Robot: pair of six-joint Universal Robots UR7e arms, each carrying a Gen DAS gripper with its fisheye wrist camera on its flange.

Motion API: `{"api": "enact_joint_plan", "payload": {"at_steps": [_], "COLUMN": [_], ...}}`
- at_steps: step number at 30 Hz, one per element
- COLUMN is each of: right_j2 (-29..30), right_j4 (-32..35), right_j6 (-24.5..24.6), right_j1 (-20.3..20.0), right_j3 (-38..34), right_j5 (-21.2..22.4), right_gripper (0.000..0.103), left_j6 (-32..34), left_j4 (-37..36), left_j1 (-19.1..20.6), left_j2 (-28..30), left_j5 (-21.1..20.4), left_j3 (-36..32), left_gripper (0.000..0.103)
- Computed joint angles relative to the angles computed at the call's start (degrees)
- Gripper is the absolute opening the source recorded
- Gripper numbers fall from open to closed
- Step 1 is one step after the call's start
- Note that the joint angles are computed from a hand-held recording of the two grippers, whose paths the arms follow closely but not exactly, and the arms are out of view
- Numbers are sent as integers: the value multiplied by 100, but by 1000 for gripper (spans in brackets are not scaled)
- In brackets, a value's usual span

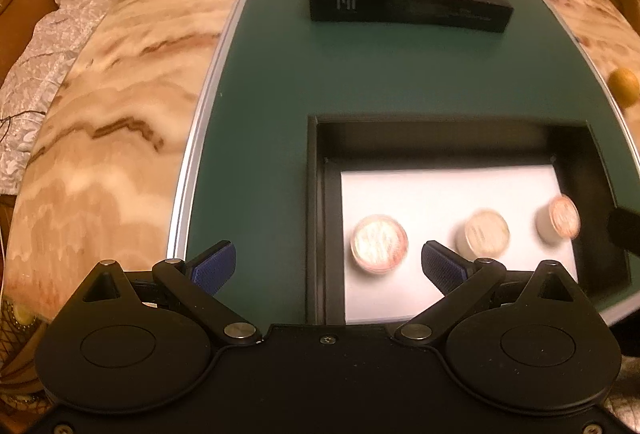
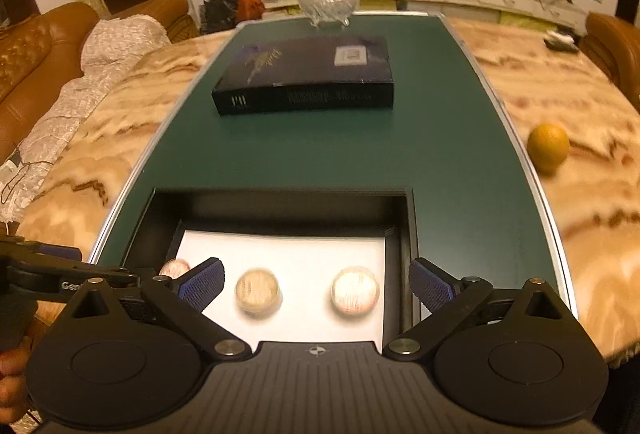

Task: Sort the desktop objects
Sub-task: 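Move both grippers forward to the dark blue box, then close the left gripper on one box edge while the right gripper grips the other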

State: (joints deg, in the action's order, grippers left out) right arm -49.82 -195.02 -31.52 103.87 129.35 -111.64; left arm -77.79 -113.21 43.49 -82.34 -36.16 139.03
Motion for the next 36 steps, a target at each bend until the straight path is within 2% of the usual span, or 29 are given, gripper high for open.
{"api": "enact_joint_plan", "payload": {"at_steps": [3,8,10,15,17,19,21,26,29,36], "right_j2": [42,302,438,820,1113,1380,1583,2158,2459,2890], "right_j4": [171,366,526,1475,1464,1564,1999,2561,2932,3479], "right_j6": [-127,-632,-777,-700,-865,-935,-738,-381,-82,280], "right_j1": [-45,-94,-144,-413,-467,-514,-587,-653,-700,-812], "right_j3": [-306,-1012,-1362,-2417,-2819,-3219,-3657,-4597,-5115,-5875], "right_j5": [150,207,253,614,573,559,682,755,781,1049], "right_gripper": [101,102,102,102,102,102,102,103,103,101], "left_j6": [315,1299,1769,3185,3898,4506,5135,6214,6403,6840], "left_j4": [-157,-859,-1301,-2768,-3422,-3915,-4477,-5423,-5534,-5691], "left_j1": [241,683,911,1566,1829,2084,2300,2737,2941,3285], "left_j2": [9,159,280,803,1071,1322,1569,1969,2136,2411], "left_j5": [219,640,743,966,989,949,893,370,178,-360], "left_j3": [-154,-465,-622,-1094,-1324,-1607,-1875,-2449,-2756,-3233], "left_gripper": [101,101,101,101,101,101,101,101,101,101]}}
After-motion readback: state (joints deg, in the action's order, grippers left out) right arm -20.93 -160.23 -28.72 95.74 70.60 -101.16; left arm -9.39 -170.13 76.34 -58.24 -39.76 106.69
